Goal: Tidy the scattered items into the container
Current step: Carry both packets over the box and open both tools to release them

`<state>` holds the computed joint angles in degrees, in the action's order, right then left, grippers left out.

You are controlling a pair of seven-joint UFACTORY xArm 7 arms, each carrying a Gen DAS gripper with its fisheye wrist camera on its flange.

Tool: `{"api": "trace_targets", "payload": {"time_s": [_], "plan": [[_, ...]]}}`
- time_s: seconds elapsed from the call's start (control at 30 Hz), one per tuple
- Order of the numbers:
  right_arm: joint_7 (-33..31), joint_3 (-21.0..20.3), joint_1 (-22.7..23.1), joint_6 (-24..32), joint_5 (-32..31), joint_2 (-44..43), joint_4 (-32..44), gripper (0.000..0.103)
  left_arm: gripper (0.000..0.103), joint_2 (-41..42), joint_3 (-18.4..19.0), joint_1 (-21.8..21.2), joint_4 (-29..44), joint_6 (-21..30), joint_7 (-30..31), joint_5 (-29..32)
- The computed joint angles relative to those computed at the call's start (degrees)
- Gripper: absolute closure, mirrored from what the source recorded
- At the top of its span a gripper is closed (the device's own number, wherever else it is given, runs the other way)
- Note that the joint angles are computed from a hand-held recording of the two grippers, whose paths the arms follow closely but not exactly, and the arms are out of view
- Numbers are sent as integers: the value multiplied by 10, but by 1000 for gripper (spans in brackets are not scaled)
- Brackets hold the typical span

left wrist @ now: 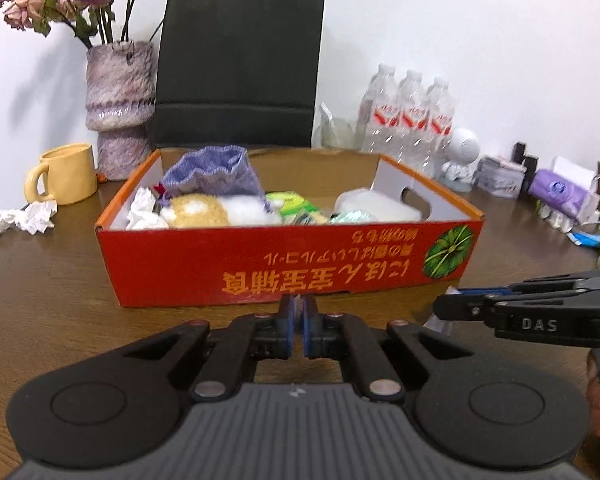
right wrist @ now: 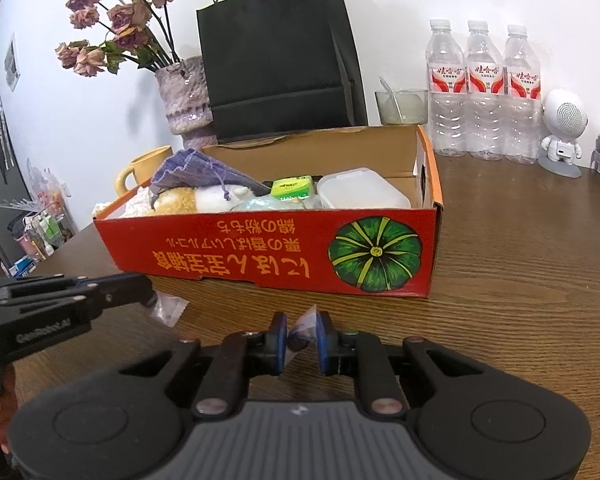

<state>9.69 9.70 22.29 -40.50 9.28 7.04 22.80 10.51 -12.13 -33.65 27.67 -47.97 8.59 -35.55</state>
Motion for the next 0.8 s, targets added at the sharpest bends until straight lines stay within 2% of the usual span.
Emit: {"api": "trace_targets", "payload": {"time_s": [0.1,0.23,0.43,0.63,0.8], "plan": [[8,1,-4,-5,-16,-15,-9,92,98,-24,-1,11,-27,-21,-26,40],[3,6,1,-26,-4,-41,-25,92,98,-56,3,41,-54,-35,-70,110],[-5,16,7,-47,32,-71,-26,92,98,-79,23,99,-45,-37,-127,232],[-30,14,6,-41,70,-41,44,92,98,-44,43,148,20,-39,-149,313],[-50,-3,8,-9,82,43,157,92,98,23,53,184,88,-31,-184,372]]}}
